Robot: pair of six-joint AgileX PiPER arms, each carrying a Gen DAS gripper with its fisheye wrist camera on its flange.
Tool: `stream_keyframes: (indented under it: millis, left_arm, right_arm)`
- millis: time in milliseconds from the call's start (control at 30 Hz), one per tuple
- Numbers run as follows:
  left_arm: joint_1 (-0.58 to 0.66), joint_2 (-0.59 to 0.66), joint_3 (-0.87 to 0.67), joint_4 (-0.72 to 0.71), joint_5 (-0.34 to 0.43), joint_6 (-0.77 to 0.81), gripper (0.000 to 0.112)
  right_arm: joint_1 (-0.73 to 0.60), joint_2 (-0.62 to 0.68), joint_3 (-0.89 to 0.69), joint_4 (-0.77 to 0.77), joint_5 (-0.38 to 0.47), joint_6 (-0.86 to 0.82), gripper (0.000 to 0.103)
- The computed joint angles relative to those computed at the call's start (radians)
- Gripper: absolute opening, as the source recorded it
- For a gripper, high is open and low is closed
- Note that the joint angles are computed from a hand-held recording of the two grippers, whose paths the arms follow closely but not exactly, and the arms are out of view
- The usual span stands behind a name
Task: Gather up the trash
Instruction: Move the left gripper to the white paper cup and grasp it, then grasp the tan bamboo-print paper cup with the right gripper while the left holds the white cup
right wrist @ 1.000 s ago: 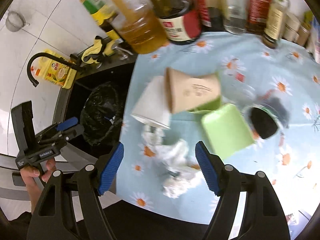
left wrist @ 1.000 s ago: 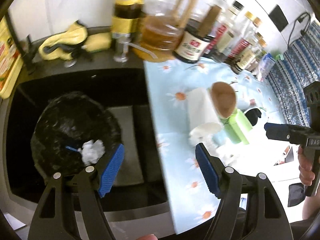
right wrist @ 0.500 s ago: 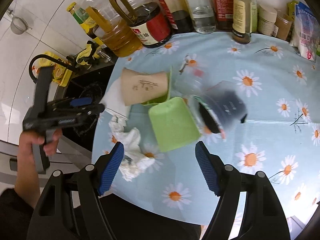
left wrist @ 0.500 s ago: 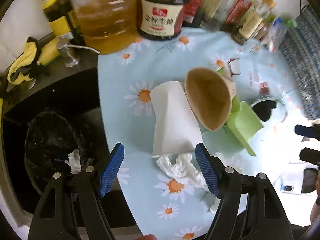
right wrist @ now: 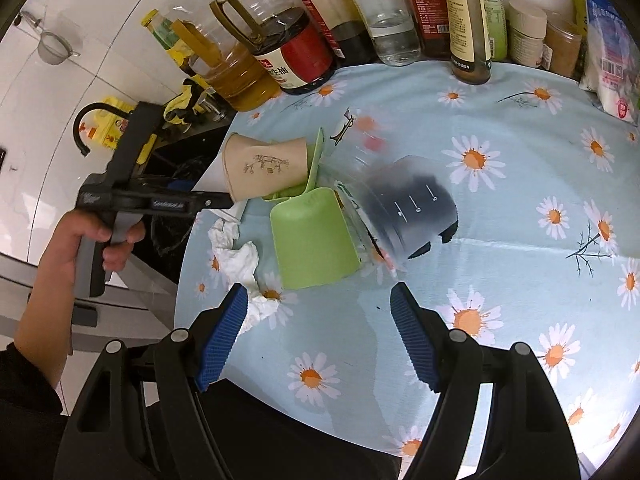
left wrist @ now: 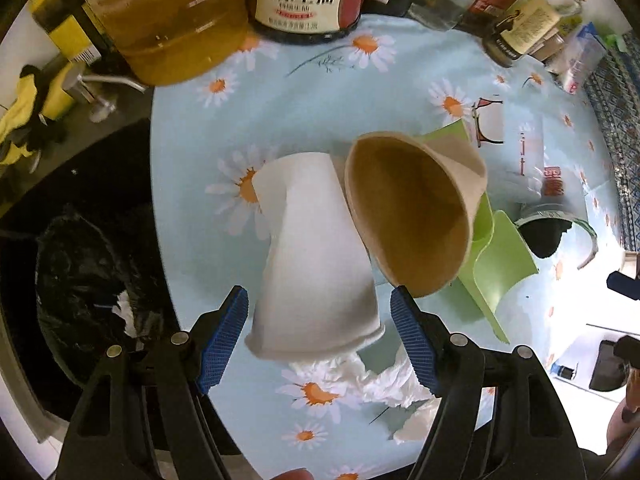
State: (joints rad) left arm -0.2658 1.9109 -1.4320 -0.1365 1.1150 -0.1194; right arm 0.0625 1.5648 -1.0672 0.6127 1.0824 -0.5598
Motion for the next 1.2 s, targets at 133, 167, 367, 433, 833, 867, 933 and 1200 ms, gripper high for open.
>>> stream_keyframes:
  millis: [133,167,367,433,833,867,933,1200]
  left_arm:
    - [-0.007,0.031,-0.019,0.023,0.018,-0.022,0.064]
    - [-0.006,0.033,-0.022,0.023,0.02,-0.024,0.064]
    - [-0.008,0.018,-0.033,0.049,0.034,-0.056,0.063]
    - [-0.005,0.007,-0.031,0.052,0.033,-0.061,0.062]
    - [0.036,-0.142,0.098,0.034,-0.028,-0.082,0.062]
    - [0.041,-0.163,0.125,0.028,-0.039,-0.082,0.062]
    - [0.054,-0.198,0.17,0.014,-0.055,-0.079,0.062]
    - [0.106,-0.343,0.339,-0.029,-0.118,-0.083,0.062]
  right_arm:
    - [-0.02,0.017,-0.013,0.007,0.019,-0.036,0.074]
    - [-0.025,0.018,-0.013,0.01,0.023,-0.045,0.074]
    - [-0.03,0.031,-0.022,0.023,0.042,-0.081,0.074]
    - [-0.022,0.036,-0.033,0.018,0.045,-0.083,0.074]
    - [0.127,0.102,-0.216,-0.097,0.048,-0.055,0.074]
    - [0.148,0.113,-0.237,-0.114,0.046,-0.052,0.074]
    - [0.193,0.147,-0.295,-0.141,0.06,-0.058,0.073]
    - [0.361,0.291,-0.511,-0.282,0.089,-0.068,0.073]
